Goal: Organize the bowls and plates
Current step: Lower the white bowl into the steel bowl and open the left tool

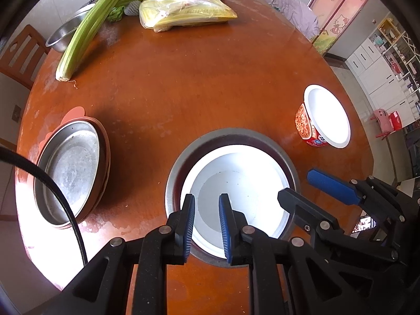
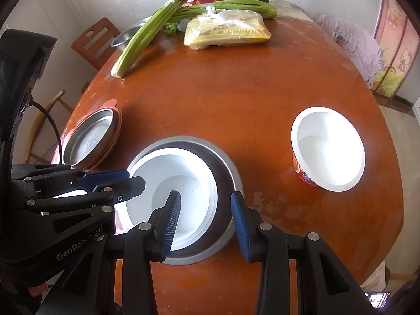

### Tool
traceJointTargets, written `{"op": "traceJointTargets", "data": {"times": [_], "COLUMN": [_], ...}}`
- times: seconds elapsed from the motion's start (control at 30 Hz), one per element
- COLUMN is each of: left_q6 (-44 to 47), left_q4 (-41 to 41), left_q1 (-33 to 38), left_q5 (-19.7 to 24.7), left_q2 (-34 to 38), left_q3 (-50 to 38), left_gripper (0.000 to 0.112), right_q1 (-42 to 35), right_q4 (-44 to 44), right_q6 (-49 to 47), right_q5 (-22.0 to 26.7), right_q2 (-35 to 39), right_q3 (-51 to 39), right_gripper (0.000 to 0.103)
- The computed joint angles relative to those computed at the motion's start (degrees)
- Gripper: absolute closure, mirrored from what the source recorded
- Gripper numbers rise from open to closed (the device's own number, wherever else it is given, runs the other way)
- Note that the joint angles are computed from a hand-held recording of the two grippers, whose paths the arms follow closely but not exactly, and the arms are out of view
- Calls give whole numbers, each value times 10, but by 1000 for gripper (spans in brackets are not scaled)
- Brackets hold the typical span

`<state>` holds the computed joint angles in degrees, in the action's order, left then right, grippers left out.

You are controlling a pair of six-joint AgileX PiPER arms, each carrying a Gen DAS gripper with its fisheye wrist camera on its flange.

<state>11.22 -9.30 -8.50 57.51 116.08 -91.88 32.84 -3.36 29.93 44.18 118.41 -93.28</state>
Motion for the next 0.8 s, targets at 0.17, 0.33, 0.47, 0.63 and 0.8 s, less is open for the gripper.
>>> {"op": "traceJointTargets", "data": {"times": [0.17,0.33,0.47,0.63,0.8], "left_q6": [4,4,0,1,4], "left_q4": [2,6,13,16,15], "left_q1": [2,4,5,11,15], "left_q5": [-3,-1,-3,-13,-23], "left_q2": [-6,-13,-19,-32,-46], "left_q3": [3,3,2,13,24], "left_gripper": [90,89,84,80,77], "right_q1": [5,8,10,13,18], "right_q4": [-14,-20,-28,-37,-41], "right_q6": [15,23,30,40,50], "right_q5": [-1,0,4,7,10], "right_q2": [-5,-10,-13,-16,-17], "right_q3": [4,4,1,-1,-2], "right_gripper": [61,60,58,55,53]}}
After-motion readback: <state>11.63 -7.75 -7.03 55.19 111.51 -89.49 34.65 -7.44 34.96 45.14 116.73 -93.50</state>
